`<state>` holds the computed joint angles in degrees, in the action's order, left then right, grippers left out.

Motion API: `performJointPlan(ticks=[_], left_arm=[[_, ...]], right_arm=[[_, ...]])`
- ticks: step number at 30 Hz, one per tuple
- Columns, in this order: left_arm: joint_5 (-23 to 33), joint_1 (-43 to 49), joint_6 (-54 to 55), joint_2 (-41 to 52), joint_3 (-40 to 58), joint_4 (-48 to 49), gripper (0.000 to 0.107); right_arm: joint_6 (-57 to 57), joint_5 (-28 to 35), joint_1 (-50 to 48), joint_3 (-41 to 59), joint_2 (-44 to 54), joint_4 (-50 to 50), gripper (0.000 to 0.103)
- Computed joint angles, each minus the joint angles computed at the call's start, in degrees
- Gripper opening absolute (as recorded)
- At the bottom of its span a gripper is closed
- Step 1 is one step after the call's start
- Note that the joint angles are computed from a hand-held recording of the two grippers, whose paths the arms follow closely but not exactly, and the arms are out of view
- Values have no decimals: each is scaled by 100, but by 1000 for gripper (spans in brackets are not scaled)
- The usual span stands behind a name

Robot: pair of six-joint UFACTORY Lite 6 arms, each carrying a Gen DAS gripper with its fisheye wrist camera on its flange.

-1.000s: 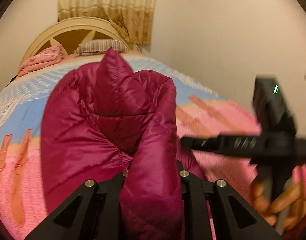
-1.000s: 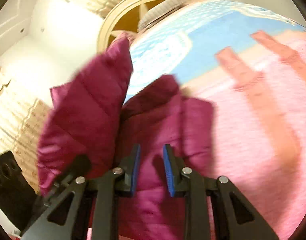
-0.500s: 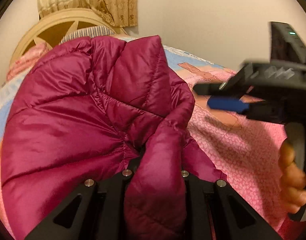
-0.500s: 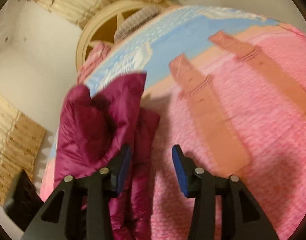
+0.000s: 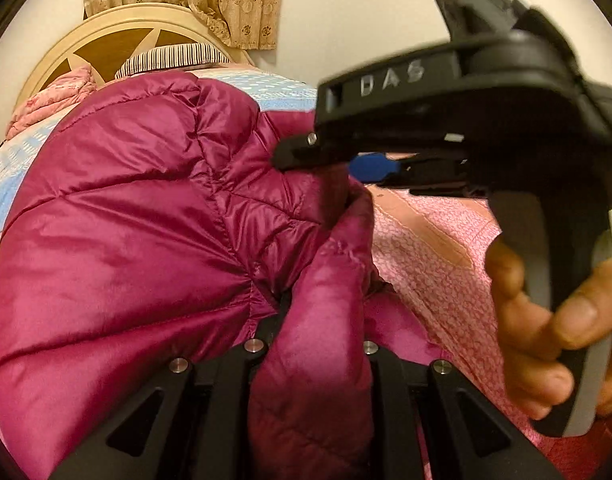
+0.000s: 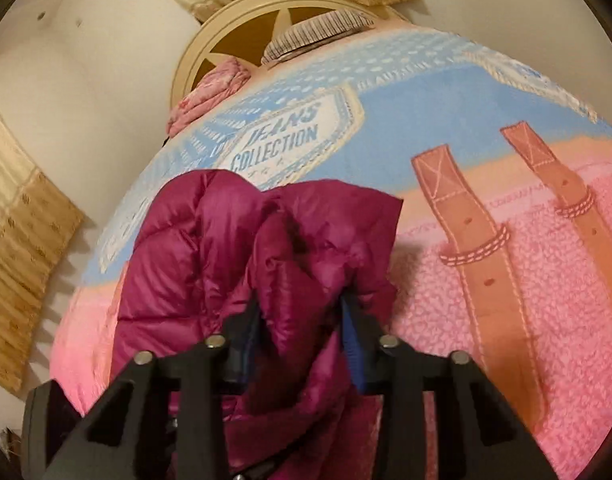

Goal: Fold large clothes

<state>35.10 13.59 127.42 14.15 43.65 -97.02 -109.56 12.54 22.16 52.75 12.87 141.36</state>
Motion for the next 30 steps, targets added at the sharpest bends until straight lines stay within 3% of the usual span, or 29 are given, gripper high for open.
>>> performJointPlan(ticks=[5, 8, 12, 17, 20, 25, 30], left_arm=[[88, 115, 163, -441, -461, 133, 17], [295, 525, 176, -922, -770, 837, 22], [1390, 1554, -681, -1200, -593, 2605, 26], [2308, 1879, -2422, -469, 554, 3871, 26], [2292, 1741, -2542, -464, 585, 3780, 26], [2346, 1488, -2138, -613, 256, 3271, 43], [3159, 1600, -1957, -970, 269, 3479, 46]], right_arm=[[249, 341, -203, 98, 546, -301, 33], [506, 384, -234, 288, 848, -646, 33], [164, 390, -215, 307, 947, -510, 33], [-1238, 278, 86, 231, 926, 695, 34], [-1626, 317, 103, 181, 940, 1091, 34], [-582, 1011, -288, -16, 998, 73, 34], [-64, 1195, -453, 19, 1037, -605, 34]])
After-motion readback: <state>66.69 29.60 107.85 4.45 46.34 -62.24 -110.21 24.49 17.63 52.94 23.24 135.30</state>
